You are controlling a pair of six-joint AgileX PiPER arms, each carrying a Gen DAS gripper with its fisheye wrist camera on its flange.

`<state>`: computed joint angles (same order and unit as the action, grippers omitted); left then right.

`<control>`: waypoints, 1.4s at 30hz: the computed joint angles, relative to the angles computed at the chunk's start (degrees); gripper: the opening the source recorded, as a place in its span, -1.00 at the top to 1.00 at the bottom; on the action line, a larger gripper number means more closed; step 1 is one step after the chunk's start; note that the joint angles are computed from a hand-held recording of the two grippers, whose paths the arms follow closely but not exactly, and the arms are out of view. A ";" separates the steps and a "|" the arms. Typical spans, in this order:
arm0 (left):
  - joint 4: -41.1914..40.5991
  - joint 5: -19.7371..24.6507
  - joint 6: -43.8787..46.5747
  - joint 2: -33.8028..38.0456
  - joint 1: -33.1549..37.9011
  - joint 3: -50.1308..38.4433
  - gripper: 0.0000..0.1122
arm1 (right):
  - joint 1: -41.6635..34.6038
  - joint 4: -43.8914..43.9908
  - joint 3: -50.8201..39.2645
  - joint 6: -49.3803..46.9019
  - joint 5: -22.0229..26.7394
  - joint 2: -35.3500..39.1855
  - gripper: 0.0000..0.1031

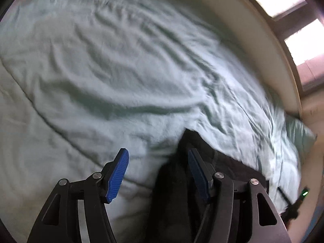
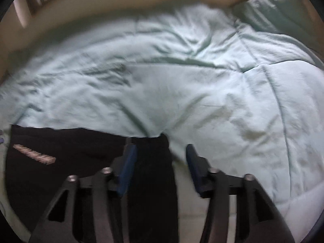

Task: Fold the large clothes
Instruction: 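Lower the folded jacket onto the duvet and open both grippers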

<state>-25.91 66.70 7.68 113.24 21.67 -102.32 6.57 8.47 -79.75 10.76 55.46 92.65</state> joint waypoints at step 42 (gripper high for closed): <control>10.26 -10.00 -2.82 -15.23 -24.30 25.29 -0.24 | 22.16 1.56 -16.45 16.06 11.17 16.10 -0.17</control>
